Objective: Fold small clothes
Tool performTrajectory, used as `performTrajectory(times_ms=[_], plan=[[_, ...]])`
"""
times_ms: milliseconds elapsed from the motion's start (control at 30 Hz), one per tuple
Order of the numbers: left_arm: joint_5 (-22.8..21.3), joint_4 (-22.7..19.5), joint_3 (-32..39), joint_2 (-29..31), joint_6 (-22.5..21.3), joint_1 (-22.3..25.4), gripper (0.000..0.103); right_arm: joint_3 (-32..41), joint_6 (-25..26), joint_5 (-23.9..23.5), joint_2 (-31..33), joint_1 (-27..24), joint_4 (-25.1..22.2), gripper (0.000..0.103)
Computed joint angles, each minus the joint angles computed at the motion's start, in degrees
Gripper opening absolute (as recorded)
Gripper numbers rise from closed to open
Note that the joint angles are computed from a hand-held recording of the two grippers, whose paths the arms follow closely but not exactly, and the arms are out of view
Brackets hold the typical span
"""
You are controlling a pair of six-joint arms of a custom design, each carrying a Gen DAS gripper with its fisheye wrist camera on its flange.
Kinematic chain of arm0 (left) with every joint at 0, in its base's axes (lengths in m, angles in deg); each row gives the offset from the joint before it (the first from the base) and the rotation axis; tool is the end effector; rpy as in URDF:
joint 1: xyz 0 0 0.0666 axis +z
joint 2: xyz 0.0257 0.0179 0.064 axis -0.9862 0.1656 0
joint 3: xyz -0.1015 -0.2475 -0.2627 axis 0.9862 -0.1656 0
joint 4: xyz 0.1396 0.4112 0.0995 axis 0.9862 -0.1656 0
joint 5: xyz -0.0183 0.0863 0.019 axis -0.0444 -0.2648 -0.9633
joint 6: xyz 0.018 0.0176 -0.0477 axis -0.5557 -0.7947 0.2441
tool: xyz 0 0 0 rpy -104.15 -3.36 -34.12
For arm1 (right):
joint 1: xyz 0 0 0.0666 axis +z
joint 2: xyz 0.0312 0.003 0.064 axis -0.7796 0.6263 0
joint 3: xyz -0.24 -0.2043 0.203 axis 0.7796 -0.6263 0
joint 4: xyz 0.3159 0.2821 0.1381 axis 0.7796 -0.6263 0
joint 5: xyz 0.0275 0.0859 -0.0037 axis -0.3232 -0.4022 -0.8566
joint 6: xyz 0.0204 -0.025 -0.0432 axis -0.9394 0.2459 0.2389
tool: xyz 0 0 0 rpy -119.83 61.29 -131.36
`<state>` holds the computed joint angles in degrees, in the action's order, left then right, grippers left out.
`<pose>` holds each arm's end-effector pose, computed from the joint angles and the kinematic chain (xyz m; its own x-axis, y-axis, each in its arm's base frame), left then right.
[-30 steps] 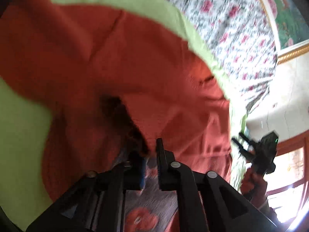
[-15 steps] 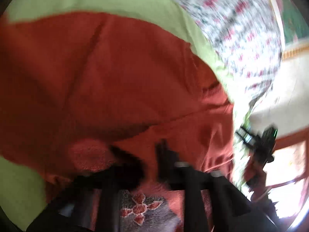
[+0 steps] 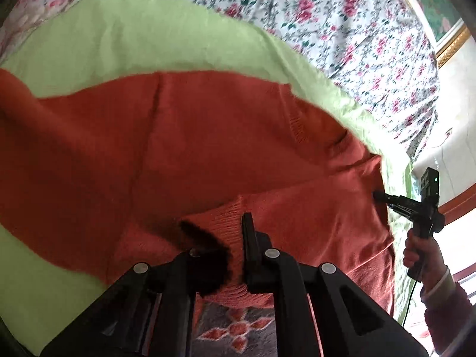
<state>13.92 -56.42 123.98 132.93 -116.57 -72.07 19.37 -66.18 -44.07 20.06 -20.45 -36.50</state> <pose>0.4604 0.0450 0.4316 -0.8569 0.2656 -0.4417 0.4695 0.7560 -0.4562 0.2293 0.1229 0.4603 -0.6473 0.6449 -0.4063 0.6053 0.7589 0.2403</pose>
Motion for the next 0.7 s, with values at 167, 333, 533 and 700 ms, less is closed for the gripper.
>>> performTrajectory(times_ms=[167,333,533,700], plan=[[-1.8,3.3,-1.0,-1.0,-0.3,-2.9,0.008,0.7,-4.2,4.7,-3.5,0.5,-2.4,0.012],[-5.8,3.8,-0.8,1.3,1.1,-3.8,0.014,-2.2,-2.9,2.1,-4.3,-1.6,-1.7,0.013],[-4.0,-3.7,1.5,2.6,-1.4,-1.4,0.049,2.3,-11.0,7.9,-1.4,3.8,-10.1,0.021],[-8.7,-1.1,-1.3,0.1,-3.1,-2.2,0.038,3.2,-10.5,5.9,0.5,13.6,-5.4,0.037]])
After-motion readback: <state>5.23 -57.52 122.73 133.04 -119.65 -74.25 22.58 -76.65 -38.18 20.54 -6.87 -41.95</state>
